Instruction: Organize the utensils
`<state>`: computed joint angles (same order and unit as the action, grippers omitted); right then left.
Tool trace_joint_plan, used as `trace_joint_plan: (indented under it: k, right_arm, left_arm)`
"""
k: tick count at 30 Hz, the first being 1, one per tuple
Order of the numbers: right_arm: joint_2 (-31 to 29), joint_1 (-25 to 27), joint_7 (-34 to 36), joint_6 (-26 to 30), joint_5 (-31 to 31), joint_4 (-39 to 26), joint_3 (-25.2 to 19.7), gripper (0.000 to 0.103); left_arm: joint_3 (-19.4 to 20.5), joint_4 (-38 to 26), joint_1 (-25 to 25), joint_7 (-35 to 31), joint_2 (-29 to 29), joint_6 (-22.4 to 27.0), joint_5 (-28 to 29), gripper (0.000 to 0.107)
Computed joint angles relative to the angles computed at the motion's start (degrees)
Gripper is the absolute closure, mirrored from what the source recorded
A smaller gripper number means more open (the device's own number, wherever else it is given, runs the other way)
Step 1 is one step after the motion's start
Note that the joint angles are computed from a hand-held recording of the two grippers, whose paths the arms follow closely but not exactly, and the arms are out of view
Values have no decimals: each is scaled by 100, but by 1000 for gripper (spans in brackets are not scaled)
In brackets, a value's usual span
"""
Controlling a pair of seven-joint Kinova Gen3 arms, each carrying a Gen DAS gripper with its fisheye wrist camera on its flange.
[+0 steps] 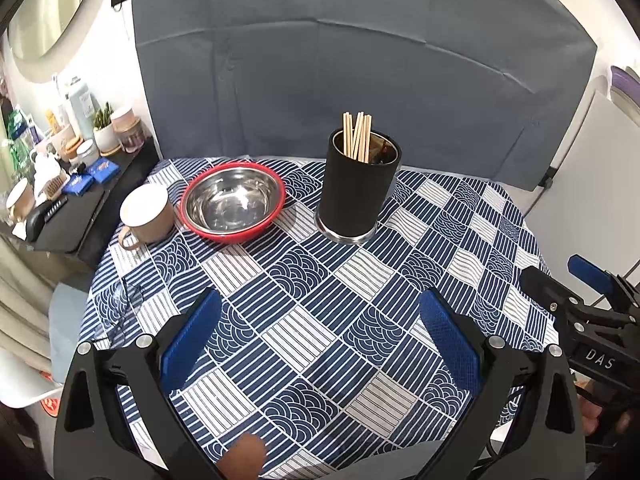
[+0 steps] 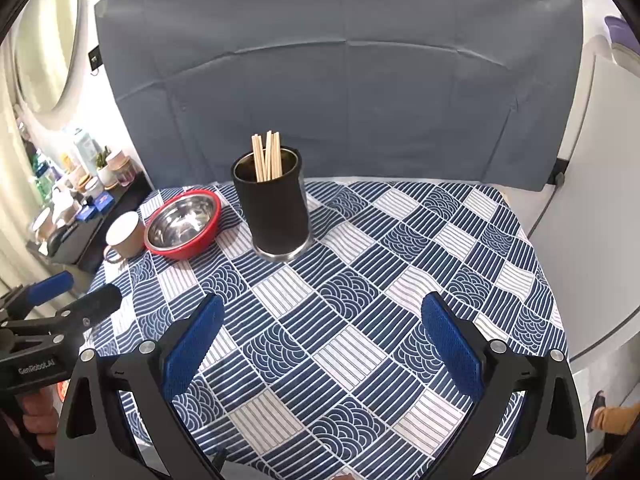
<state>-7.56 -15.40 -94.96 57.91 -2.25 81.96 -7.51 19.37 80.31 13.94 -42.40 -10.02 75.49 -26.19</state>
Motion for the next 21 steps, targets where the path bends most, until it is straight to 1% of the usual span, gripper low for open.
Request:
trace_joint_plan:
  k: [10,21]
  right_arm:
    - [24,22,59,11,-71,-19,50,8]
    - [73,34,156,16,-184,-30,85,8]
  left_arm:
    - [-87,-45,11,-141,43,-15,163,10]
    - [-135,-72,31,-142,96,18,192,10]
